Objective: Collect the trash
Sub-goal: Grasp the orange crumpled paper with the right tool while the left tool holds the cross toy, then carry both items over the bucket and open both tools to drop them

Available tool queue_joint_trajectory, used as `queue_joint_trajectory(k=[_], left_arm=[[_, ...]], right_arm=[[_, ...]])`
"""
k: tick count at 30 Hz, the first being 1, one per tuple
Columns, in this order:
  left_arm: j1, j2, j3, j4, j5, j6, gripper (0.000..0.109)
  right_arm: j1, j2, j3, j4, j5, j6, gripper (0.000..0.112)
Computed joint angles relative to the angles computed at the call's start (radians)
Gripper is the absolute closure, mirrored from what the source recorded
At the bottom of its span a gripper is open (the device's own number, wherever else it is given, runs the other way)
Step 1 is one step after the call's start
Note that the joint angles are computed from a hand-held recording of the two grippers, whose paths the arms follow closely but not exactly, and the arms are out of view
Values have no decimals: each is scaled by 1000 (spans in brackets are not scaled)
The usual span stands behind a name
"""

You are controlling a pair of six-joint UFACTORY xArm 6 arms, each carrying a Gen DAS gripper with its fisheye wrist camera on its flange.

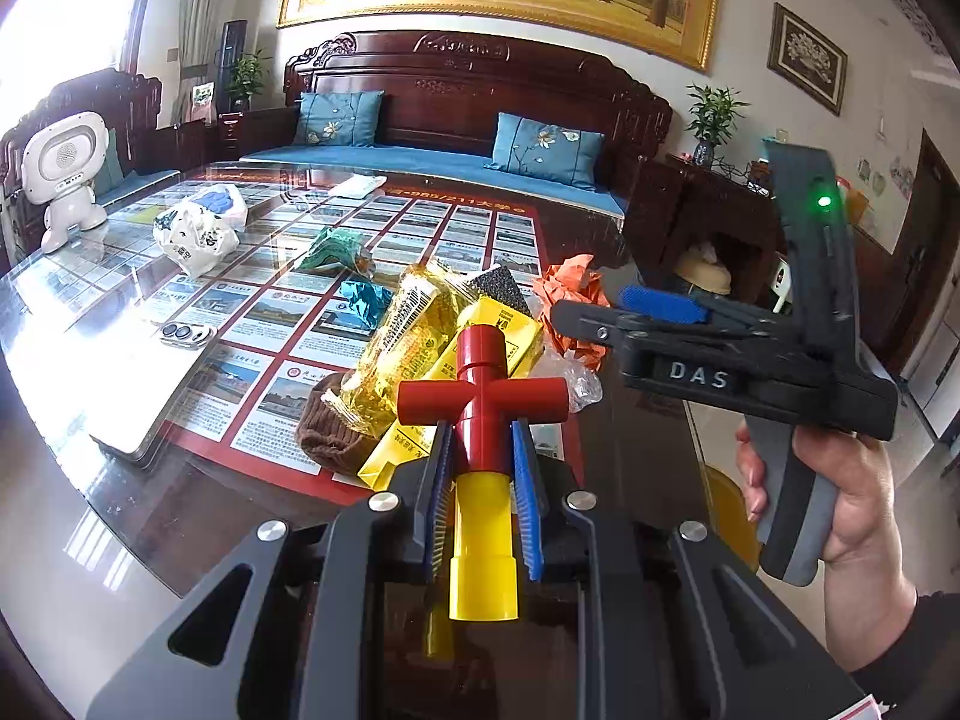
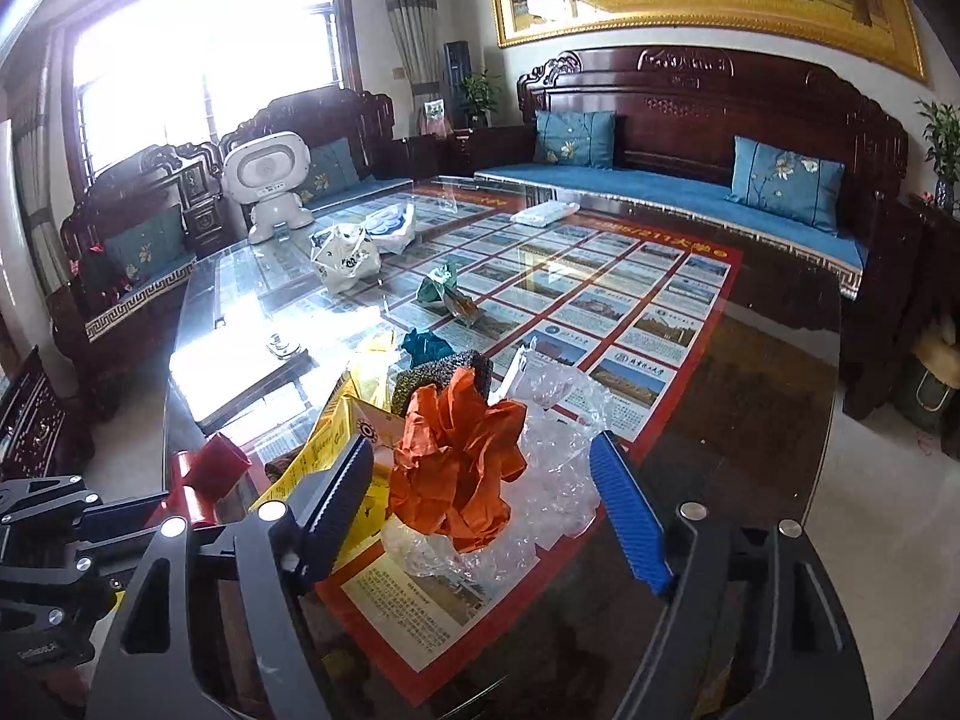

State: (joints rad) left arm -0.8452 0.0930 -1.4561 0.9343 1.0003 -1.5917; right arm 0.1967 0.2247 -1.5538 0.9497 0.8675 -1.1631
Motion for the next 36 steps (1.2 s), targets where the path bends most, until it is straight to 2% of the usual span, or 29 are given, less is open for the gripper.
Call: queue_joint_trajectory(k=[2,3,5,7,16,24,30,36], left_arm=[[0,-2,5,1,-3,-2,88],[1,-5,9,2,-5,-7,88],[7,-15,25,3,-21,-16,88],[6,-13,24,2,-23,-21,88],[-1,-5,2,18,-20,-10,88],[-13,76,-118,15,-36,69,88],[-5,206,-283,-42,-98,187,88],[13,451,-596,-199,-150,406,88]], right_arm=[[-3,12,-11,-19,26,10,48],[-5,17,-16,-26,39,12,55],[-13,28,-35,-16,85,6,76],[-20,22,-32,0,105,-5,83],[-79,-55,-1,146,151,-92,86],[-170,-94,23,174,206,-104,85],[-274,-106,39,188,215,-120,85],[-382,-70,32,165,174,-110,85]])
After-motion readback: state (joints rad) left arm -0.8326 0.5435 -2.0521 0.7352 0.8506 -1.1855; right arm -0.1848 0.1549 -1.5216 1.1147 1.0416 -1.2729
